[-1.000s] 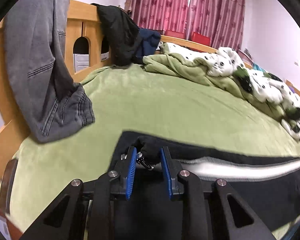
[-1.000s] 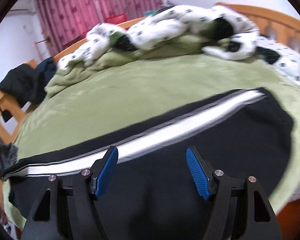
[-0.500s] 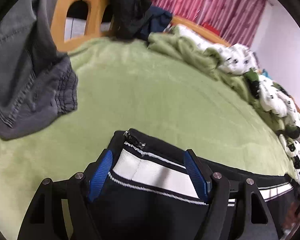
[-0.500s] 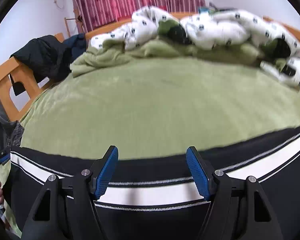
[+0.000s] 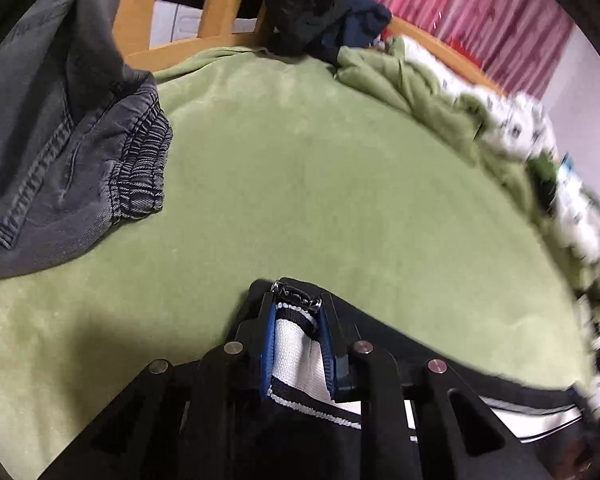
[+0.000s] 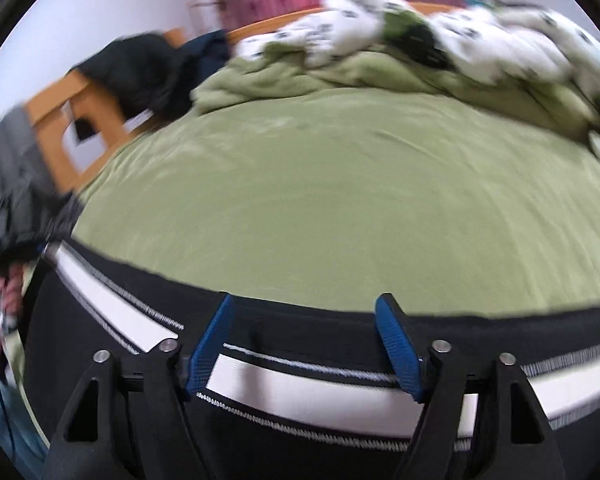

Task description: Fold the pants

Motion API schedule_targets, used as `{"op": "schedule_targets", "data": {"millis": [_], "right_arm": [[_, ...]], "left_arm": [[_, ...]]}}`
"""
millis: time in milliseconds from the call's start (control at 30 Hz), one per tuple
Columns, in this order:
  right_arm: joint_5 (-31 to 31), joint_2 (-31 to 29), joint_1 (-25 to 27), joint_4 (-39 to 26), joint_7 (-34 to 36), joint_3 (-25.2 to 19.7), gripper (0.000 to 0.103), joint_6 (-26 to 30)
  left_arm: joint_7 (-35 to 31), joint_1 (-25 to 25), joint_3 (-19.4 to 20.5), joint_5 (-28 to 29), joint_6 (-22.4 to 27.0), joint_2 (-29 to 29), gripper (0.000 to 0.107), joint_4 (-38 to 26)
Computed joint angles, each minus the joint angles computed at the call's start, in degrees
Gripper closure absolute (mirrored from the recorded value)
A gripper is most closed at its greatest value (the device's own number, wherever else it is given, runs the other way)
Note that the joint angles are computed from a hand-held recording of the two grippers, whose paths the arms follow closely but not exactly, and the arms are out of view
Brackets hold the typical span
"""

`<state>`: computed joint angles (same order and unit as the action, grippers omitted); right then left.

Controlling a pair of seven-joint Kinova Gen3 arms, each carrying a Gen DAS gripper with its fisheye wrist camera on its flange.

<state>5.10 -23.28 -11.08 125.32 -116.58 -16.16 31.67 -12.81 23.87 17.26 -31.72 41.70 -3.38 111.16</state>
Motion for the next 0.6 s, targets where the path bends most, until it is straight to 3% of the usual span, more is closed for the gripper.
{"op": "schedule_targets", "data": {"millis": [100,233,267,333,367,500,600], "right_arm": [[-0.62,4.70,-3.66,-1.84,4.27,2.42,0.026,1.19],[6.42,9.09,-1.39,-3.15,0.17,-3.21,0.030,4.26],[8.40,9.35,-1.58,-3.13,-1.23,-4.27,0.035,4.96],[9.92,8.93,-4.07,-2.94,-1.23,-3.38,0.069,4.94],[11.20,9.08,-5.23,-3.23,-1.34,-3.56,0.094,5.65],[17.86,7.43,-4.25,-2.34,-7.22,-8.11,0.098,6.03],[16.51,4.00,-5.29,-0.98,-7.65,-4.39,0.098,2.18]], "left_arm": [[2.47,1.75,1.63,-4.54,3.40,0.83,0.088,-0.60],[0.14,1.37,0.07,-1.52,0.94,-1.26,0.088,0.59],[-0.50,0.85,-0.15,-0.70,0.19,-1.40,0.088,0.79],[-0.61,0.04,0.06,0.16,-0.45,-1.50,0.088,0.92],[-0.21,-0.21,0.46,-0.11,-0.44,-1.45,0.089,0.93],[3.05,-1.17,1.53,-2.63,-3.61,-3.64,0.089,3.08],[3.82,-3.40,3.19,-3.34,-5.22,-5.15,0.088,4.12]]}}
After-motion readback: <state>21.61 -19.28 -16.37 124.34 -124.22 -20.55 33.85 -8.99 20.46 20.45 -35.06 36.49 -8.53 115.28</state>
